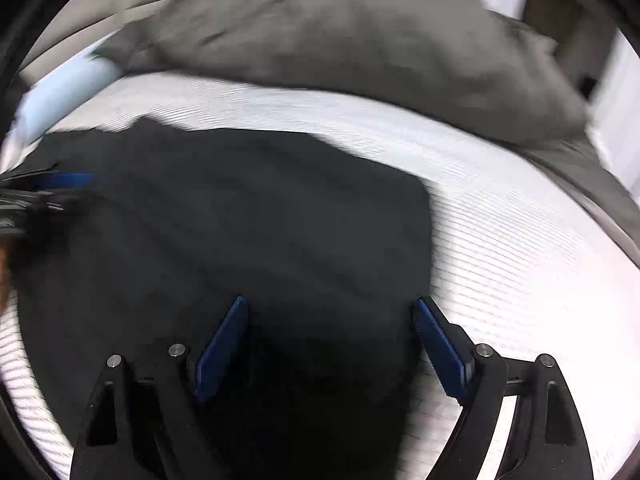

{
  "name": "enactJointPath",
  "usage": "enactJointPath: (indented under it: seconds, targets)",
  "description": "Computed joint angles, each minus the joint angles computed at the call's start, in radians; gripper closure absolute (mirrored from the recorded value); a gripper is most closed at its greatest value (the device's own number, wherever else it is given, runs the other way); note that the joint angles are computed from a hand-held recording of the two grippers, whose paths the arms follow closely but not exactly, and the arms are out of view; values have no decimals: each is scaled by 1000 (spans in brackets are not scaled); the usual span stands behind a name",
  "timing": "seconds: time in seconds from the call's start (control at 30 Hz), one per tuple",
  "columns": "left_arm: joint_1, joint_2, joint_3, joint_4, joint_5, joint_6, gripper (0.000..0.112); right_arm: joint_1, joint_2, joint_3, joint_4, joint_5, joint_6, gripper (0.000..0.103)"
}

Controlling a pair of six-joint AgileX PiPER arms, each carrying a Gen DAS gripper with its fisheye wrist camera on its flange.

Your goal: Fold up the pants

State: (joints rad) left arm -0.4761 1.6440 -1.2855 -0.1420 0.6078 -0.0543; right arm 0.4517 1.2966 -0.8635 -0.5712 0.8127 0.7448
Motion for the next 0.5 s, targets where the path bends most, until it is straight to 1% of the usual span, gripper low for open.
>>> enactJointPath:
  seconds: [0.03, 0.07, 0.13, 0.2, 0.23, 0.27, 0.3, 0.33, 0.4, 0.43, 0.47, 0.5]
  targets:
    - [2, -22, 3, 48, 11, -36, 49, -30, -27, 28, -14, 5, 20, 17]
    - [12, -44, 10, 56, 18, -45, 49, -64, -56, 43, 11, 0, 5, 17]
    - [72, -130, 73, -20, -5, 17, 48, -91, -117, 53, 67, 6, -6, 17]
    - [133, -246, 154, -27, -5, -1, 37, -75, -183, 56, 82, -5, 4, 15]
    - [171, -300, 188, -25, 9, -21, 28, -52, -232, 71, 80, -9, 22, 9]
    - [213, -357, 225, -31, 27, -27, 28, -29, -263, 88, 70, -30, 52, 3]
    - [262, -392, 252, -61, 39, 4, 27, 5, -306, 109, 56, -49, 92, 1]
    - [303, -437, 288, -79, 50, 18, 24, 34, -354, 135, 55, -65, 119, 1]
    - [430, -517, 352, -170, 96, 114, 18, 56, -379, 148, 100, -101, 110, 1]
    - [484, -532, 381, -211, 99, 139, 15, 75, -393, 154, 120, -105, 108, 1]
    - [555, -532, 405, -270, 114, 184, 15, 73, -398, 151, 150, -109, 78, 1]
    - [631, -519, 426, -340, 135, 234, 15, 83, -399, 149, 149, -106, 77, 1]
